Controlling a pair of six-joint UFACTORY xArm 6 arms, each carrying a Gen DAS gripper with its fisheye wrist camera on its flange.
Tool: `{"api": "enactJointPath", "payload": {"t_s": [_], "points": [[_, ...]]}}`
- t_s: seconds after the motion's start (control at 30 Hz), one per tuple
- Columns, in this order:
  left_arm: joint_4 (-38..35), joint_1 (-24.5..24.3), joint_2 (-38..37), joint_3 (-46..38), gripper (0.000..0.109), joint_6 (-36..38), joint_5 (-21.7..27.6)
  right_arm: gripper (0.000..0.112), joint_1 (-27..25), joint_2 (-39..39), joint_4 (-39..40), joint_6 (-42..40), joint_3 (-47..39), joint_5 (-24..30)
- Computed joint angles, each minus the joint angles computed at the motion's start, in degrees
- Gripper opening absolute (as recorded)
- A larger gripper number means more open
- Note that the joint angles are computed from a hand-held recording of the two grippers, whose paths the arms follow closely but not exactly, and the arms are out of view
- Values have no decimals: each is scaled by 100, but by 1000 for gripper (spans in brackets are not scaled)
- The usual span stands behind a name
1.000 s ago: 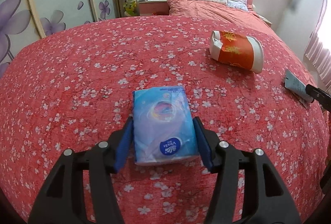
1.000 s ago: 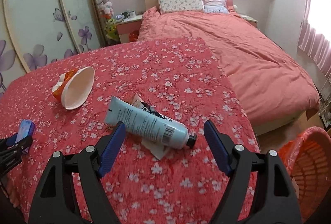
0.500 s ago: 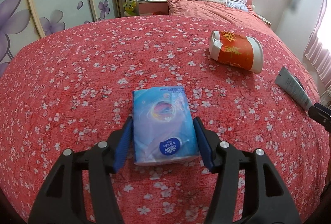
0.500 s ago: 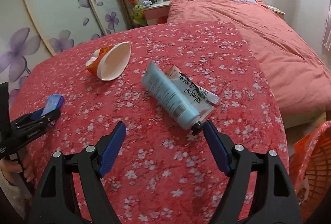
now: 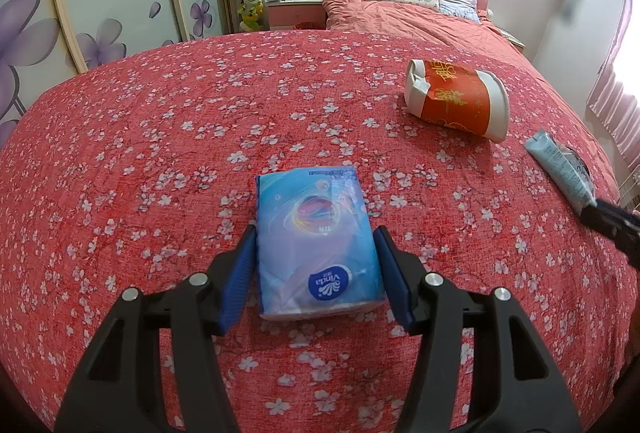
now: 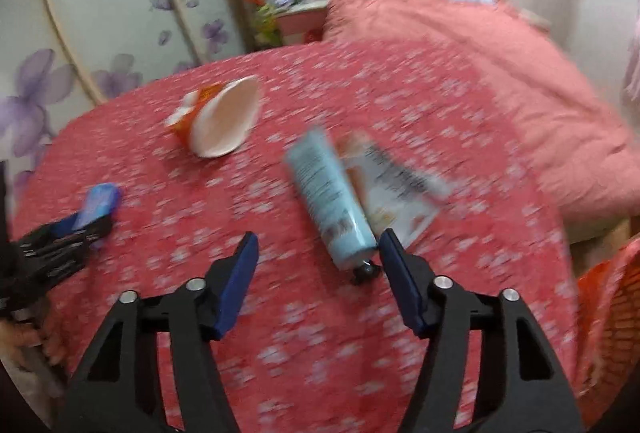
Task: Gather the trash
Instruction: 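Grasp the light-blue tube with the right gripper while the left holds the tissue pack, then lift the light-blue tube and blue tissue pack off the bed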
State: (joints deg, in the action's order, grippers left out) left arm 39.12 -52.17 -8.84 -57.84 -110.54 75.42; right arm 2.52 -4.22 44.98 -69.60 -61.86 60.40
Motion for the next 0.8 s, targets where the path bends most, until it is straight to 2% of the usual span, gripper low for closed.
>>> {"api": "enactJointPath", "payload": {"t_s": [0.07, 0.17, 0.23, 0.43, 0.53, 0.8], "points": [[0, 0, 8, -8, 56, 1, 1, 56, 33, -181, -4, -96, 178, -5], [1, -1, 9, -10, 56, -1, 0, 55, 310, -535, 177, -331, 655, -862], [-1, -2, -1, -1, 56, 0, 2, 48, 501, -584, 174, -268, 784, -1311], [0, -4, 4, -8, 56, -3, 0, 38, 894, -542, 152, -102, 1061, -2313], [12, 8, 27, -21, 56, -14, -27, 36, 1004, -547, 162, -93, 1162, -2584], [40, -2, -11, 25, 56, -68, -74, 36, 1083, -463, -28, 173, 1140, -2751]]}}
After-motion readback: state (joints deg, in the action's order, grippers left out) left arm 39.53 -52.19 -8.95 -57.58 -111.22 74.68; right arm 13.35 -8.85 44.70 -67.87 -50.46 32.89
